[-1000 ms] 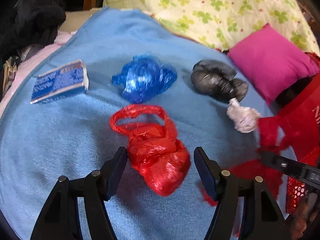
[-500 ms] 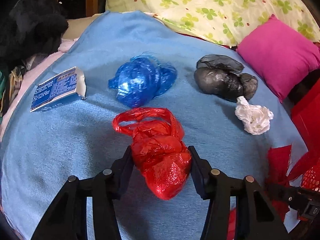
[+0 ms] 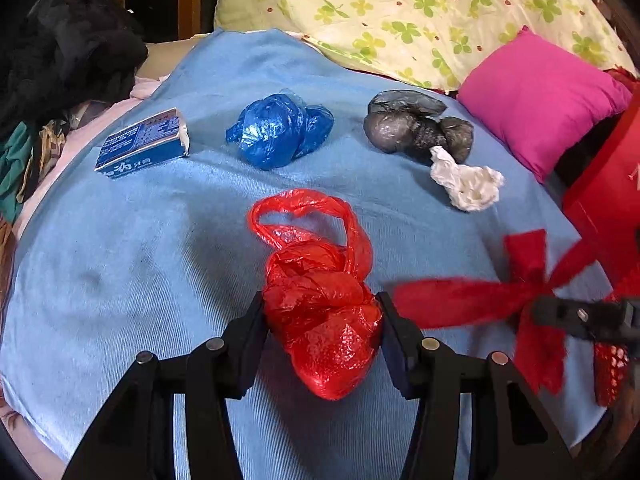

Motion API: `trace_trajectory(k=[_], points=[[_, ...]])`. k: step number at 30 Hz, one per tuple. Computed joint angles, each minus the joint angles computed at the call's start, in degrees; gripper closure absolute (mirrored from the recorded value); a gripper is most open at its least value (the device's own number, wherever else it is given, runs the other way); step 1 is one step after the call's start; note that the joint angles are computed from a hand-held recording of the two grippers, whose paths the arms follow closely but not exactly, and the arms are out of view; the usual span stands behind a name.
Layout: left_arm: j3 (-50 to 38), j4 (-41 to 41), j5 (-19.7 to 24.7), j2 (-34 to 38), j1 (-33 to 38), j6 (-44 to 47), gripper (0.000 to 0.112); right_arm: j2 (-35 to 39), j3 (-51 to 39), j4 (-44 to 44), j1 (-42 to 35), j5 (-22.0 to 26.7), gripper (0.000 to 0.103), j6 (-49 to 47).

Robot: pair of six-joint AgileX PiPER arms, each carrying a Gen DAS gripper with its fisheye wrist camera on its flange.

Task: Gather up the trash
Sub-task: 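Lift the ribbon and red bag and carry both over the red basket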

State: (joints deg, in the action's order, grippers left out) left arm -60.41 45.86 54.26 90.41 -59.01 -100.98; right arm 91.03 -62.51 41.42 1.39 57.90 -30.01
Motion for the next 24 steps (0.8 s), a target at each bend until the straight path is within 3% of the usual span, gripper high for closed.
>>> trace_trajectory(k=[2,8,11,14,17,21,24], points=[[0.04,0.85,1.69,-0.43,-1.21,0.11,0.058,0.32,-0.37,-0.69,0.46,-0.16,0.046,0.41],[-0.36,-0.82,1.36,-0.45,-1.27,1.72,0.058,0.51,-1.42,-4.67,3.20,-1.63,0.047,4.83],[-0.40,-1.24,-0.85,-0.80,-0.47,2.32,0.058,-0.36,-1.12,-8.39,6.15,-4.36,0.047,8.64],[-2.02,-2.08,-0.26,0.42,-0.29,4.99,0.058,-1.44,-0.12,-12.40,9.07,-7.57,0.062,12.02],[-1.40,-3.45,-2.21,-0.46,0.64,6.21,0.058,-3.03,1.87,-14.53,10.30,-10.74,0.065,14.29],[-0.35,-2.11,-1.65,-2.97,0.18,4.52,0.058,-8.38,5.70,-11.57,9.52,-14.04,0.067,12.53],[-0.08,-0.05,1.44,-4.69,-2.20,2.27,0.058,-15.63,9.62,-12.48,10.00,-17.91,0.067,12.79]])
